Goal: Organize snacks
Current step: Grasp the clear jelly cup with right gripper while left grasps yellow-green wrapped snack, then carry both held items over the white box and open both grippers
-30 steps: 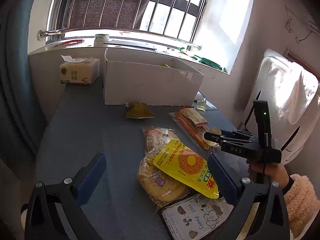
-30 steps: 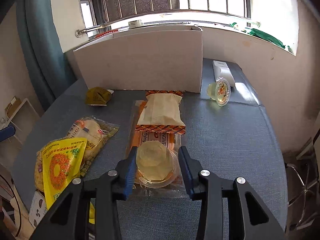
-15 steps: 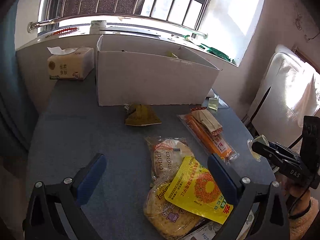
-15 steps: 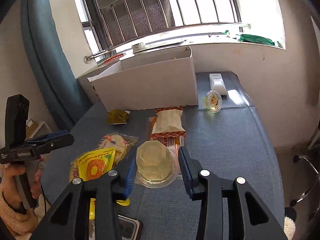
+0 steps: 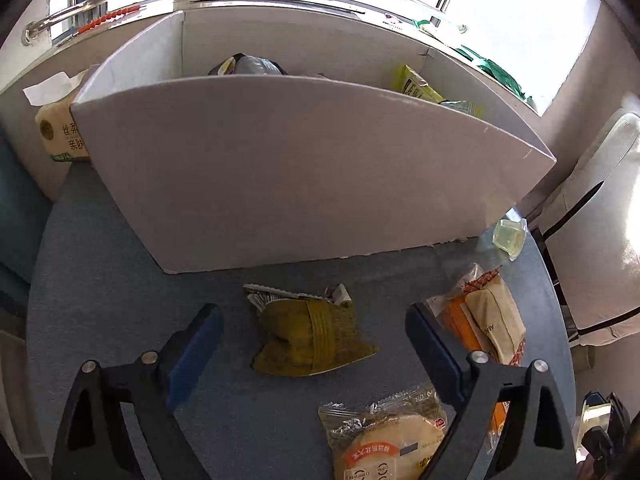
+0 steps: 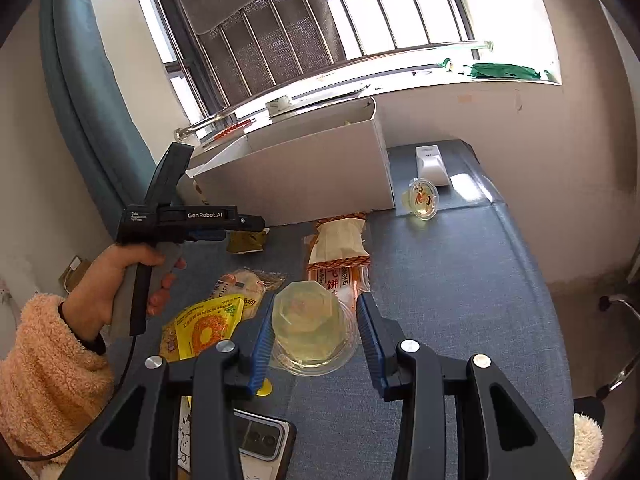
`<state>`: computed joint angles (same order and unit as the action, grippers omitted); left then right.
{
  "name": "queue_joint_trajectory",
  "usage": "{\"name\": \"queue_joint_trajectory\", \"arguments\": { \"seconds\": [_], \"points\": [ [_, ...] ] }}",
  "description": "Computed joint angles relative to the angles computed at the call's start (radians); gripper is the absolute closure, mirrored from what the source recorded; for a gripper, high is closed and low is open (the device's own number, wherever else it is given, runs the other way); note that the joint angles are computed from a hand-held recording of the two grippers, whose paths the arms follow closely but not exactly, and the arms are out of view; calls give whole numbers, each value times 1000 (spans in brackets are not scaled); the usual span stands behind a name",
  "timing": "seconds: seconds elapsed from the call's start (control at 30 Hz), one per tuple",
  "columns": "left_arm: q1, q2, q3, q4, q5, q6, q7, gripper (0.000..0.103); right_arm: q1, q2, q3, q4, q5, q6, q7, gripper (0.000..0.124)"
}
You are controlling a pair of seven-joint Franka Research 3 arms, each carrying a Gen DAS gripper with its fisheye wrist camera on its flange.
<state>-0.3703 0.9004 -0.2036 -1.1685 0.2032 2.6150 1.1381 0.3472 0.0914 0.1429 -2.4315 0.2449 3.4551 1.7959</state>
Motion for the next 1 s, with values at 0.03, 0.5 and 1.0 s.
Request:
{"name": "queue_joint_trajectory", "arguments": {
  "seconds": [0.03, 0.5, 1.0],
  "points": [
    [-2, 15, -3, 24, 5, -19, 27, 54, 3, 2, -1, 2, 4, -5, -4, 80],
    [91, -385, -61, -644, 52, 613, 44, 55, -149, 34, 76, 46, -333, 16, 260, 80],
    [158, -253, -115, -299, 95, 522, 51, 55, -402, 327, 310, 665, -446, -289, 148, 80]
  ]
}}
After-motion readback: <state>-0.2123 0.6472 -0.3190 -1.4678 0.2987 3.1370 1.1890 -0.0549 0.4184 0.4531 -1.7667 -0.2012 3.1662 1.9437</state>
